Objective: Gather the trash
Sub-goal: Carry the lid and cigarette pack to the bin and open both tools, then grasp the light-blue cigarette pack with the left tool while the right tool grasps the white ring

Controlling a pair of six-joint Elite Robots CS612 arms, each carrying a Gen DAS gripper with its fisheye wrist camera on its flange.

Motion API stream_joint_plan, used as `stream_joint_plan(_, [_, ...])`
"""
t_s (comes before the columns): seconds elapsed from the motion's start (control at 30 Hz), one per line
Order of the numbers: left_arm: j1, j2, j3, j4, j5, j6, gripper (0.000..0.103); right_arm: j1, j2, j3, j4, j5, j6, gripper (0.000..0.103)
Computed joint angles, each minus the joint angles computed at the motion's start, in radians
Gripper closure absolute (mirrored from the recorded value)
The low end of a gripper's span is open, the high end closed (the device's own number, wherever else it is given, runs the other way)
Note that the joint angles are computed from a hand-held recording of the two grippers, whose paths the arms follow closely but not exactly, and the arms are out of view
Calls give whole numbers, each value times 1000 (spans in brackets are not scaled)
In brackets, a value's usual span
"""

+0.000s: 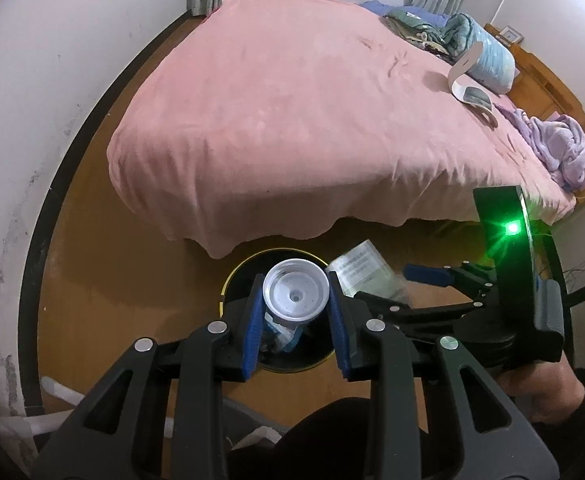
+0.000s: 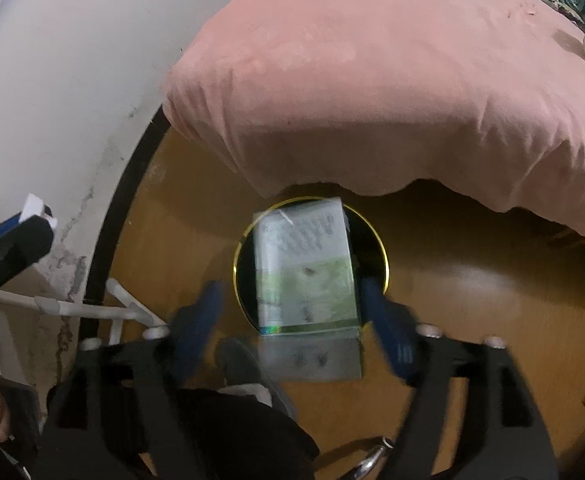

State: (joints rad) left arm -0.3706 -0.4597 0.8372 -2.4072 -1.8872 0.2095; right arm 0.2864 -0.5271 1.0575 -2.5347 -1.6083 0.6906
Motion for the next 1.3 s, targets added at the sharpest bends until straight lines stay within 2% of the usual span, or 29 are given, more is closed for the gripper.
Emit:
stream_joint_plan(0.17, [4,-7,9,1,-12,13,74,-4,-5,12,-13,-18,34,23])
stream_joint_plan(0.4, [11,5,-17,45,-69,12,72,-5,-30,50,-33,-65,93,21])
stream_joint_plan(0.47, [10,5,-18,40,-62,-1,39,-6,-33,55,-37,-63,100,20])
stream_joint_plan(0.5, [11,3,-12,23,-57,-15,36,-6,-34,57,-37,-64,101,20])
stream_joint_plan(0.77, [7,-13,20,-20,-34,-18,33,-1,-35,52,-26,-59,85,20])
stream_joint_plan(0.8, [7,-20,34,-43,-30,-18,32,1,-36,51,-27,-64,82,20])
stream_joint_plan(0.87, [7,-38,70,-103,-14,-22,19,9,-37,46,-28,-91,65,20])
stream_joint_plan(0.9, [3,-59,101,-138,34,-42,17,16,-38,39,-27,-121,53,20])
stream_joint_plan(0.97, [8,-97,144,-148,54,-54,17,28,-38,25,-29,-159,19,18])
stream_joint_plan(1.07, [16,-175,246,-225,114,-24,12,51,-30,-14,-37,-189,-48,18])
stream_joint_plan(1.2, [65,-318,459,-449,191,-51,10,86,-4,-99,-70,-135,-137,18])
stream_joint_plan(1.3, [111,-395,579,-537,266,-113,9,127,39,-215,-57,-93,-239,18])
